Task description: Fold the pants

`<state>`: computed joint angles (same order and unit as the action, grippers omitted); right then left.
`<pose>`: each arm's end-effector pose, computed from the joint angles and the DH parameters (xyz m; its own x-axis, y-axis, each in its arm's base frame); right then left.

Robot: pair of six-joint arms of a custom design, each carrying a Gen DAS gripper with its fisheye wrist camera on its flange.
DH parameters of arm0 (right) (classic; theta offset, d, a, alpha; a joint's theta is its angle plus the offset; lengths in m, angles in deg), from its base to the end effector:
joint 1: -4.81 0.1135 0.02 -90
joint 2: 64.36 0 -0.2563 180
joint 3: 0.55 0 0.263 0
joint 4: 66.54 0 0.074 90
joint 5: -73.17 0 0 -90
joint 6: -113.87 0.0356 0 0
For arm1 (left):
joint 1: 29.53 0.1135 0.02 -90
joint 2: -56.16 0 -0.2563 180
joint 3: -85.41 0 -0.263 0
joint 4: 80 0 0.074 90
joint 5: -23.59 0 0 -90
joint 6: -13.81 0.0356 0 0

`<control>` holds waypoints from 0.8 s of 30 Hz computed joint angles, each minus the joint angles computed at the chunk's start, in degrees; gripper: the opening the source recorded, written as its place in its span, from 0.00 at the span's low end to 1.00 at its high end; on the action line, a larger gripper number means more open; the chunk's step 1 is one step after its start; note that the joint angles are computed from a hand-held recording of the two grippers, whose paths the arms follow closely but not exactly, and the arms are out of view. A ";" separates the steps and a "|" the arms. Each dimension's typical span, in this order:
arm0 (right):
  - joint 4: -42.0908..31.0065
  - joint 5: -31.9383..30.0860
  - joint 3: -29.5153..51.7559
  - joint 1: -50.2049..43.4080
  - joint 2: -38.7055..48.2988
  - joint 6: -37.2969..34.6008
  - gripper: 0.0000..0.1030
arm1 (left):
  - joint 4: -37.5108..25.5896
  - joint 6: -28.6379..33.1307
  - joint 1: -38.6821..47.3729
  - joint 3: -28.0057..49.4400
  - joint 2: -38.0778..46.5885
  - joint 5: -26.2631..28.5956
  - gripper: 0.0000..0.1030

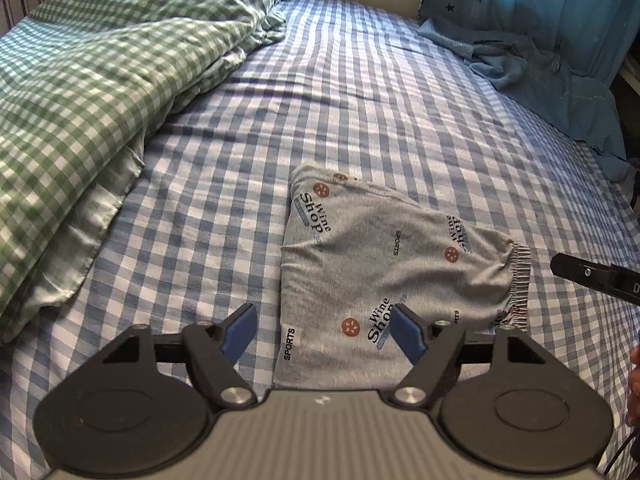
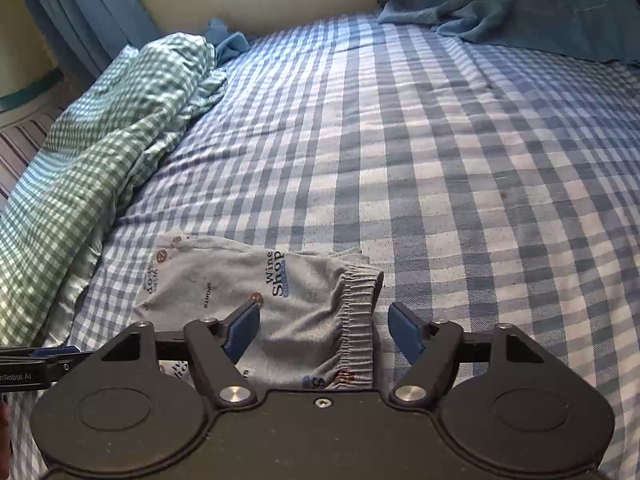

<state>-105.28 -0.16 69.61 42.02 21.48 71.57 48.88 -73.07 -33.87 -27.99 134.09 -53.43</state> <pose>0.2591 0.1839 0.2101 -0.7661 0.3079 -0.5641 0.1787 0.9452 0.2733 0.2732 -0.0287 0.2161 -0.8731 0.1195 -0.4727 0.2252 0.9587 -0.1737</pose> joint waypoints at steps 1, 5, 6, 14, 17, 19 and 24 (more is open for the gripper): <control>-0.94 2.72 -0.27 2.15 -1.72 1.74 0.84 | -0.39 0.02 -0.04 -0.68 -2.20 0.11 0.87; -6.05 14.24 0.05 11.95 -6.54 8.23 0.96 | -2.82 0.99 -0.26 -3.11 -10.89 0.40 0.96; -7.81 16.73 0.69 14.09 -6.90 9.89 0.97 | -3.61 1.13 -0.40 -3.68 -13.04 0.31 1.00; -26.53 32.66 7.19 29.91 -6.49 27.29 0.99 | -8.86 -0.56 -2.69 -9.16 -29.27 -3.89 1.00; -35.39 35.67 10.14 35.57 -4.11 35.94 0.99 | -11.05 -1.90 -6.62 -11.85 -37.30 -8.44 1.00; -40.99 37.40 11.79 39.49 -2.52 42.23 0.99 | -13.01 -4.28 -10.11 -13.60 -43.57 -11.92 1.00; -50.02 39.68 12.99 48.81 0.31 55.17 0.99 | -20.50 -13.09 -22.22 -17.23 -58.64 -23.14 1.00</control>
